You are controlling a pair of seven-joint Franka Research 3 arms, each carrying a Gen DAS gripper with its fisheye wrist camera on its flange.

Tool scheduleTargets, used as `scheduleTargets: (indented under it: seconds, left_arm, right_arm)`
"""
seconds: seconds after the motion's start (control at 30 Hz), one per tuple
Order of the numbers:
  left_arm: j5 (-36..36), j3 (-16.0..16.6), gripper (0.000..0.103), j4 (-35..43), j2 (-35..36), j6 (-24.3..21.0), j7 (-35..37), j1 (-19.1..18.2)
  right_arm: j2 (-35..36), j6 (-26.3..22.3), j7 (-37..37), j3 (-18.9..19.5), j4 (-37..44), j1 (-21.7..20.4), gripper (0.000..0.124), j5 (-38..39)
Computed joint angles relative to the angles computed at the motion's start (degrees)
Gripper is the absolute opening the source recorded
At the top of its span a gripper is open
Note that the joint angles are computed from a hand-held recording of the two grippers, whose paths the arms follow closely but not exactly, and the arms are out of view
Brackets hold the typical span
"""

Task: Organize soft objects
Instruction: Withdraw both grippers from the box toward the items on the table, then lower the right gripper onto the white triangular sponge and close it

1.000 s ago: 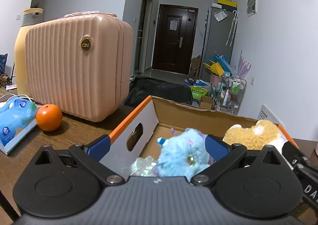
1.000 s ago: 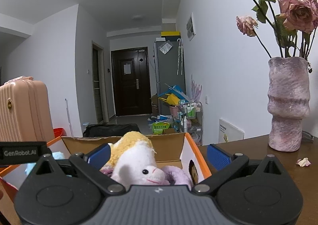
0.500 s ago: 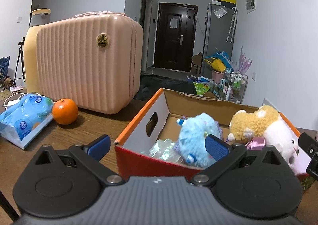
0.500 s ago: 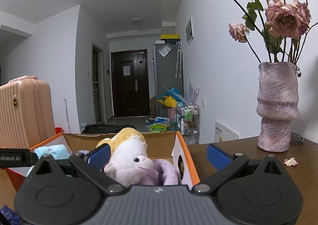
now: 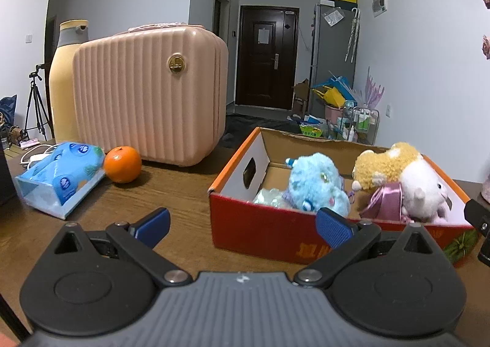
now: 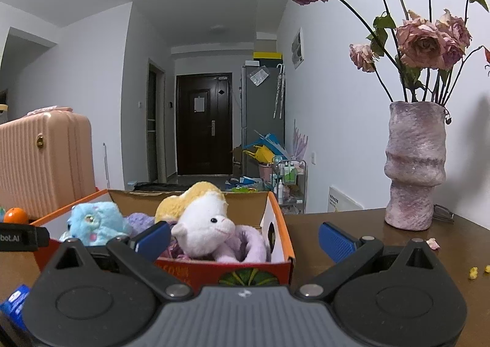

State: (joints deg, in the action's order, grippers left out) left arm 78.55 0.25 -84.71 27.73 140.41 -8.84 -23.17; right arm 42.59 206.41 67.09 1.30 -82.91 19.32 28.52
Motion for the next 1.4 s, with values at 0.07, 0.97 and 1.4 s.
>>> scheduleTargets:
  seconds: [0.07, 0.97, 1.4]
  left_arm:
    - [0.4, -0.04, 0.103, -1.78, -1.25, -0.11, -0.58, -0.17]
    - [4.13, -7.97, 0.103, -24.25, -17.42, 4.93, -2.36, 5.88]
    - [3.83, -9.19, 0.103, -31.31, -23.63, 8.21, -3.7, 10.76]
  right_arm:
    - [-1.41, 0.85, 0.19, 0.76, -2.49, -0.51, 0.103, -0.69]
    - [-16.61, 4.07, 3.49, 4.03, -27.47, -1.11, 0.103, -7.74]
    - [-19.69, -6.45, 4.56, 4.09, -28.75, 1.87, 0.103, -7.3]
